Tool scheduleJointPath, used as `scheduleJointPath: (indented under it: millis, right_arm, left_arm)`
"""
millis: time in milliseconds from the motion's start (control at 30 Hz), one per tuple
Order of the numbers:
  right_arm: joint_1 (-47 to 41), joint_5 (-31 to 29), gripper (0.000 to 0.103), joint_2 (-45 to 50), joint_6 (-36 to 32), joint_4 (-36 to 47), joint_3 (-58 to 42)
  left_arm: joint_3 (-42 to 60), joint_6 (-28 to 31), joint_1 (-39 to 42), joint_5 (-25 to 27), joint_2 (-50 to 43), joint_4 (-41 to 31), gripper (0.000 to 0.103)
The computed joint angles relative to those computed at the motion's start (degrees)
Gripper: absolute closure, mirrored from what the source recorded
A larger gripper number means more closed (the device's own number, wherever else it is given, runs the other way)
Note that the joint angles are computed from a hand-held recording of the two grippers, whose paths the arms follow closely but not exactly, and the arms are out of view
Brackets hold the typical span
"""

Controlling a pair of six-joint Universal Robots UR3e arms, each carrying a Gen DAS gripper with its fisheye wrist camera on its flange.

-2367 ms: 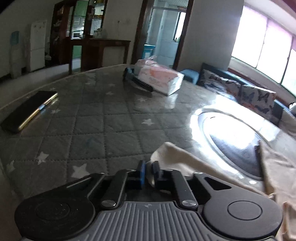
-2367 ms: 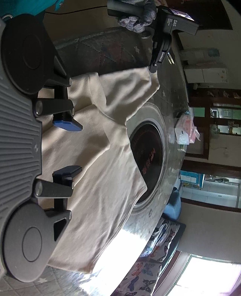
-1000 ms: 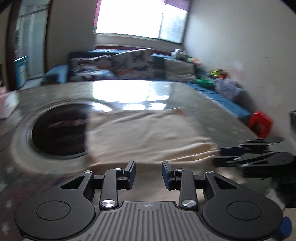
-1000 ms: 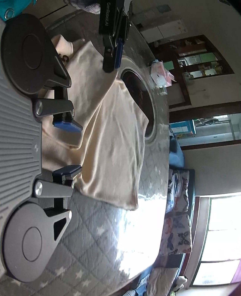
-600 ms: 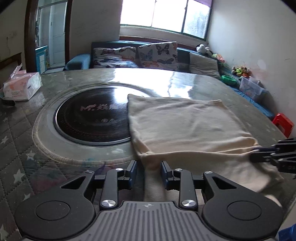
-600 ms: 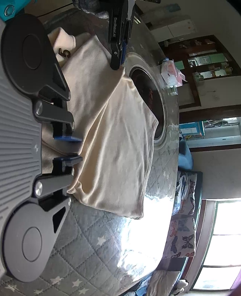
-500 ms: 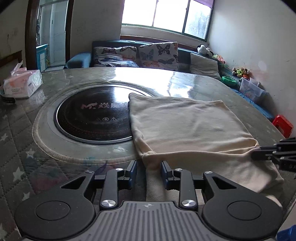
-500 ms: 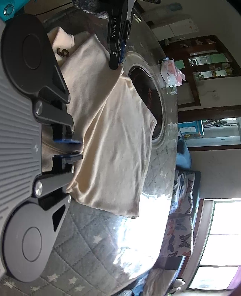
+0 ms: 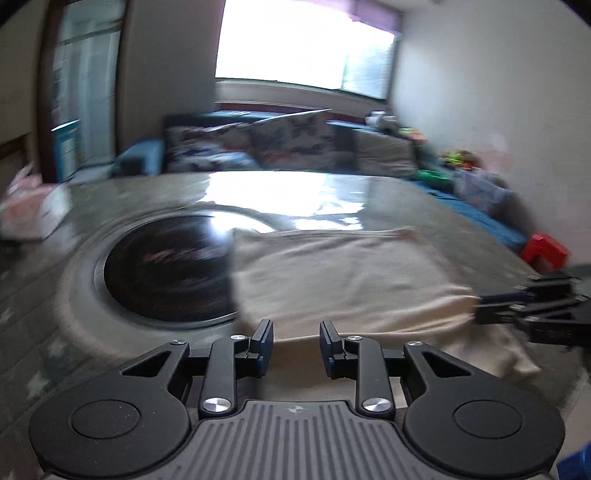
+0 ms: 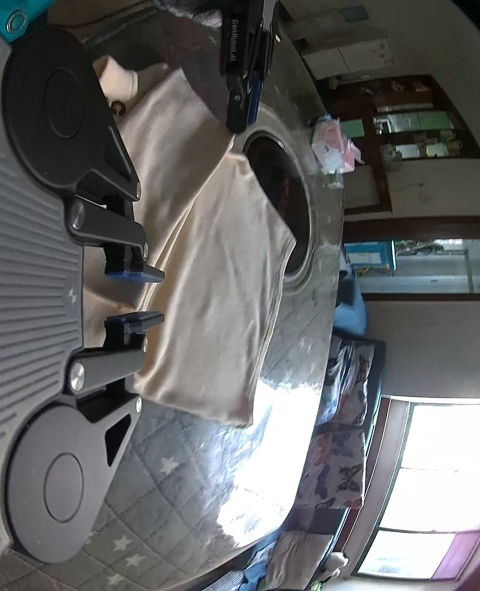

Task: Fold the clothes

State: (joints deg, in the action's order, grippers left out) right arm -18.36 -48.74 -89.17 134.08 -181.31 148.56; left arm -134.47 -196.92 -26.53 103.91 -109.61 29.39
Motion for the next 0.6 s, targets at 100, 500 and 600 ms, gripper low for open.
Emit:
scheduleJointPath:
  millis: [100,500,600]
  right_arm:
    - [1.65,0.17,0.087,1.40,-1.50,1.80,-1.02]
    - [3.96,-1.35,0.087,7.46,-1.17,-4.18,-1.33]
    - [2.04,0.74,0.085,2.42,-5.52,1.21,0.72]
  left_arm:
    - [3.69,2.24,-0.63,-2.28,-2.80,-2.00,0.073]
    - [7.40,1.96,-2.68,7.48,-8.96,-3.06,0.071]
    - [7.47,1.98,-2.74,7.48,-8.98,-3.13,0.071]
